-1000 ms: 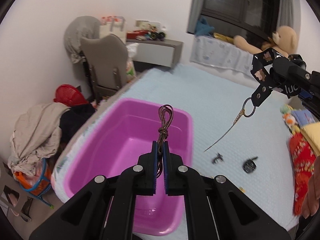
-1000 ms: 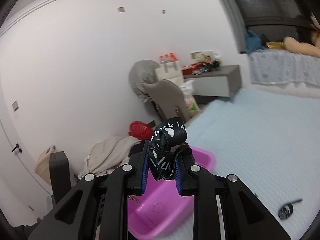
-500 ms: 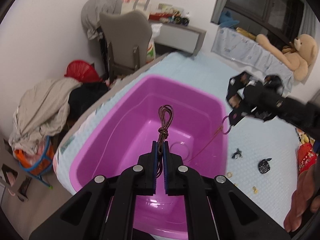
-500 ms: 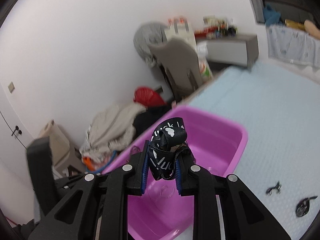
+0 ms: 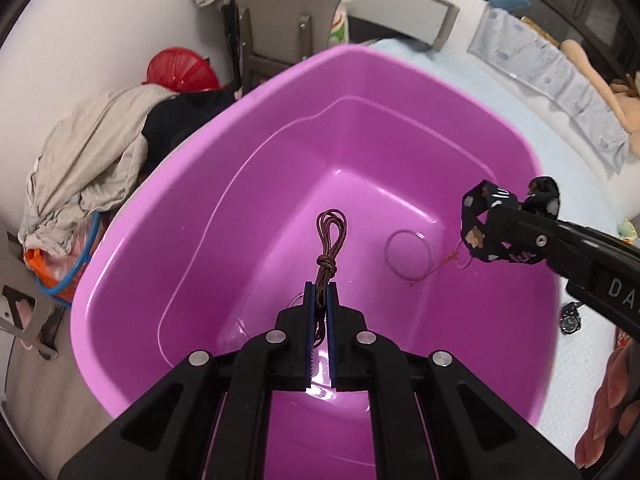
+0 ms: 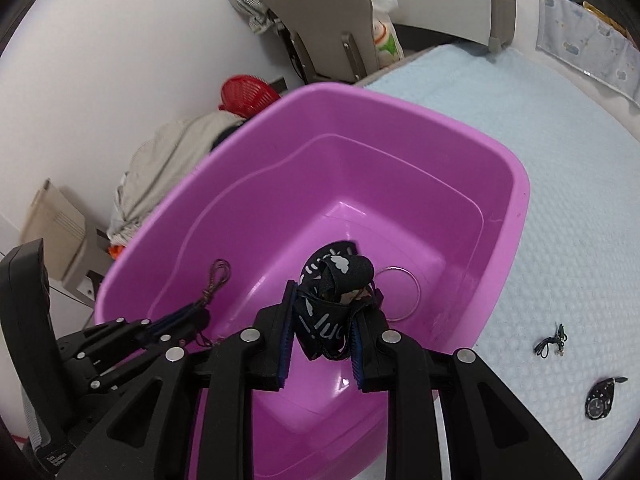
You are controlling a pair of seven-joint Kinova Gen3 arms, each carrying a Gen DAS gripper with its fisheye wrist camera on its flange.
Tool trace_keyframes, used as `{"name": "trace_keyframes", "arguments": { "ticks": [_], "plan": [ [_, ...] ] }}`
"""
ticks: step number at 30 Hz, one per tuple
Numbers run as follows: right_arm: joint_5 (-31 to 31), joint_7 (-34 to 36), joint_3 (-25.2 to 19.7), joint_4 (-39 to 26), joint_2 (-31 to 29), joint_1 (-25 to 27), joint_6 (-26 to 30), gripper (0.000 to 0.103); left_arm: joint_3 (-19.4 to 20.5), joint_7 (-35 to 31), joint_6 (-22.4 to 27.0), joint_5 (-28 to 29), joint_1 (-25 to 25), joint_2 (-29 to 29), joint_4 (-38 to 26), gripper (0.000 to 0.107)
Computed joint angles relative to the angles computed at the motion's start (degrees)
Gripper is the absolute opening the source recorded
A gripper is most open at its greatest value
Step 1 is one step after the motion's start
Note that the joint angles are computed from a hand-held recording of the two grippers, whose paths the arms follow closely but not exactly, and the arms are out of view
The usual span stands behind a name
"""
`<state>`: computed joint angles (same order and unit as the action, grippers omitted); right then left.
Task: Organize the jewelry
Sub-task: 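Lift both items over the pink tub and open both tools to drop them, then withdraw both open tools from the tub back over the bed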
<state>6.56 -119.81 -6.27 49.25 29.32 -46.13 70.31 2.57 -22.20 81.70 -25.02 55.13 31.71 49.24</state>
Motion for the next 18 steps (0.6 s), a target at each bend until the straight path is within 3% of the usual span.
{"name": "trace_keyframes", "arguments": {
  "ticks": [2, 4, 6, 7, 8, 9, 18],
  "plan": [
    [0.33, 0.09, 0.28, -1.47, 1.14, -0.26, 1.41, 0.027, 0.06, 0.12, 0.35, 0.23, 0.03, 0.19, 0.10, 0.007],
    [1.41, -0.53, 0.96, -1.46, 1.25, -1.00, 1.92, 0.048, -0.01, 0.14, 1.81, 0.41, 0.04, 0.58, -0.61, 0.011],
    [2.07, -0.89, 1.24, -0.19, 0.73, -0.97, 0.96, 0.060, -0.22, 0.50, 3.48, 0.62, 0.11, 0.94, -1.55, 0.037],
    [2.88, -1.47, 1.55, 0.51, 0.26, -1.36, 0.44, 0.060, -0.25, 0.77, 4.06, -0.16, 0.39, 1.08, -1.84, 0.065],
    [3.52, -1.89, 1.73, 0.65, 0.05, -1.62, 0.57, 0.060, -1.13, 0.82, 5.07, -1.88, 1.73, 1.36, -2.62, 0.078],
    [3.58, -1.82, 1.62, 0.71, -0.10, -1.27, 0.57, 0.060, -2.50, 1.25, 7.01, -3.70, 3.47, 2.05, -4.05, 0.083],
    [3.53, -3.54, 0.36, 5.90, -3.58, 0.10, -3.62, 0.062, -2.57, 2.79, 8.95, -5.91, 4.84, 1.59, -5.16, 0.086]
  ]
}}
